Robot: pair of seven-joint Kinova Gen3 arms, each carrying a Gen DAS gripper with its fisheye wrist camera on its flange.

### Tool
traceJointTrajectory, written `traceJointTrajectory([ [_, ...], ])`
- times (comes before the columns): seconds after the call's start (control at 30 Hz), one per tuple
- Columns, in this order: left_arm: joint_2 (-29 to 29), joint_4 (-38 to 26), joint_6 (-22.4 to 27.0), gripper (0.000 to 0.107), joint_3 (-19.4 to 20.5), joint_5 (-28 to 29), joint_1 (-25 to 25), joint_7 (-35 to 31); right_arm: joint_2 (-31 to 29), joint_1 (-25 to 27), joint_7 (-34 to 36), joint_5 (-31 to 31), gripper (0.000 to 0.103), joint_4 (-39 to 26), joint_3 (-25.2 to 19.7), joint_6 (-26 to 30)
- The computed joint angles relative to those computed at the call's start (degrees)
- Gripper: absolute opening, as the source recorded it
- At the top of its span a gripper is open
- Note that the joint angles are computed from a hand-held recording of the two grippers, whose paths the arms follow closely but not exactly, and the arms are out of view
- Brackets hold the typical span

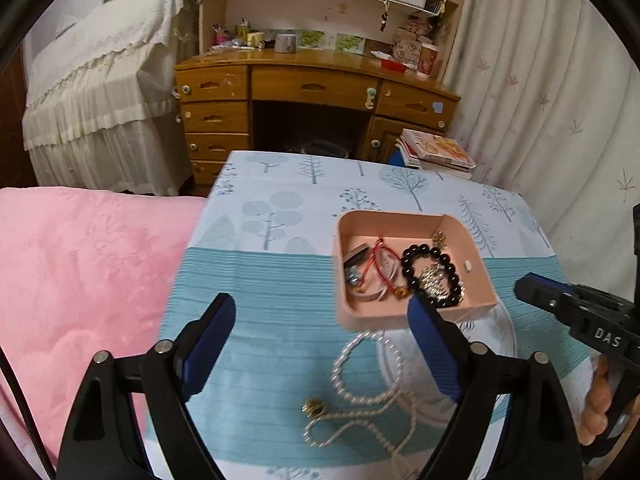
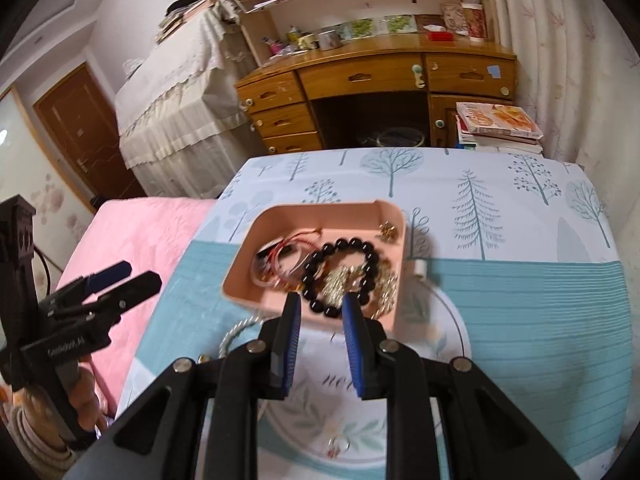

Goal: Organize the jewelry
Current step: 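Lift both tools out of the pink box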

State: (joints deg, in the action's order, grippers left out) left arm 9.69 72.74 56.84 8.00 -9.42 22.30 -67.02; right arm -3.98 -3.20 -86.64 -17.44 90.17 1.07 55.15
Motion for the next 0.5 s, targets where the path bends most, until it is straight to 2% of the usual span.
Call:
traceJointTrajectory([
  [0.07,-1.21,0.68,0.75,0.088,0.01,0.07,-0.16,-0.21,-0.66,-0.36,-0.31,0.90,0.021,-0.38,-0.45,1.31],
  [0.27,-4.46,3.54,2.11,0.088,0.56,5.76,-3.07,-5.11,-2.82,-2.04,-1.65,3.70,0.021,-0.65,-1.82,3.22],
  [0.5,-8.39,8.64,1.07,0.088,1.99,3.19,-2.71,-4.02,-3.45,-4.25,-3.64,5.75,0.021,-0.12,-3.14,4.69],
])
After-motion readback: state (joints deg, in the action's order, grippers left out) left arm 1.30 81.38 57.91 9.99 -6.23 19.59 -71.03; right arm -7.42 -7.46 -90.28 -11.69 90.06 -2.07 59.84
